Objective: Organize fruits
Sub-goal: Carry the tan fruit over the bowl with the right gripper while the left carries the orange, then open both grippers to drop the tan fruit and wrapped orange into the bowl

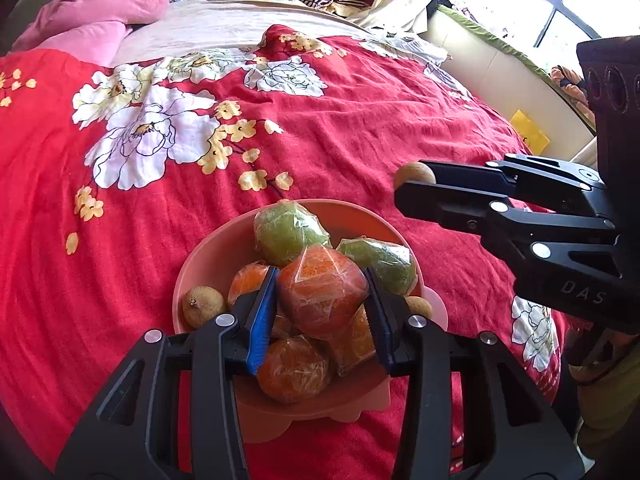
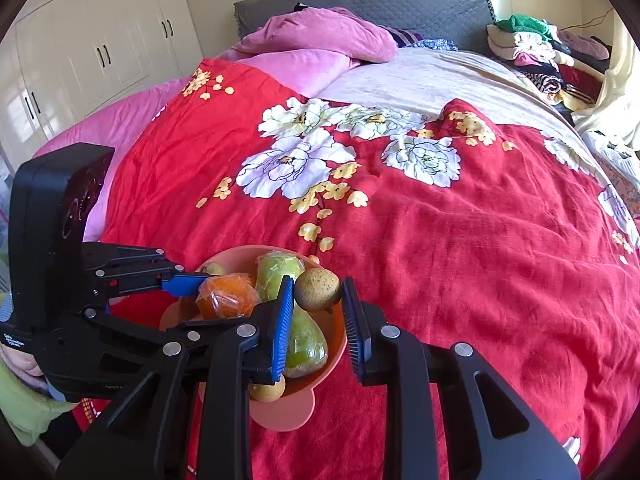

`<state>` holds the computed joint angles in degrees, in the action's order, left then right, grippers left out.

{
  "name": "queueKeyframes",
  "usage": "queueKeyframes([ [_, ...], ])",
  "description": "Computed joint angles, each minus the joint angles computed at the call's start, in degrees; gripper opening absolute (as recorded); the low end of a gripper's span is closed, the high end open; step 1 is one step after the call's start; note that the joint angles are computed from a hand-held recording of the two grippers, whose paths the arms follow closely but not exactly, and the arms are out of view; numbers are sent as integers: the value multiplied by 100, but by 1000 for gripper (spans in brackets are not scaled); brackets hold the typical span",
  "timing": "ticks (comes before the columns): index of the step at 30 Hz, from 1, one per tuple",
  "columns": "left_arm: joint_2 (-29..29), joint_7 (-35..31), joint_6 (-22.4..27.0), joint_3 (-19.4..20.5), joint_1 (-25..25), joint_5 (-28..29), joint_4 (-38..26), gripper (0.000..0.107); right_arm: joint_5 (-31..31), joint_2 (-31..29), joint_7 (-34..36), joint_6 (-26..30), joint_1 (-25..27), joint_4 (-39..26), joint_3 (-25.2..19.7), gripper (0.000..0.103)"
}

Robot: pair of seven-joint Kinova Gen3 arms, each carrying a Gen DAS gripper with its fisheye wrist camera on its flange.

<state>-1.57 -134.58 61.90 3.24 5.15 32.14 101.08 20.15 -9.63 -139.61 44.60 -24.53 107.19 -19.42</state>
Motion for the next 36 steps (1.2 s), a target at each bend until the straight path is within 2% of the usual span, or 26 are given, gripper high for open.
queueKeyframes([
  [9, 1, -49, 8, -18, -18, 43, 20, 35, -333, 107, 420, -158, -10, 0, 212, 23],
  [11, -2, -51, 12, -20, -23, 50, 21, 39, -419, 141, 528, -178, -6, -5, 254, 23],
  [16, -25, -73, 24, -38, -43, 59, 26, 42, -706, 249, 854, -238, 0, -25, 406, 23],
  [27, -103, -200, 124, -99, -97, 82, 52, 42, -1255, 506, 1537, -202, 18, -178, 629, 23],
  [36, -187, -302, 206, -174, -153, 152, 95, 44, -1453, 653, 1669, -164, 35, -238, 713, 24],
])
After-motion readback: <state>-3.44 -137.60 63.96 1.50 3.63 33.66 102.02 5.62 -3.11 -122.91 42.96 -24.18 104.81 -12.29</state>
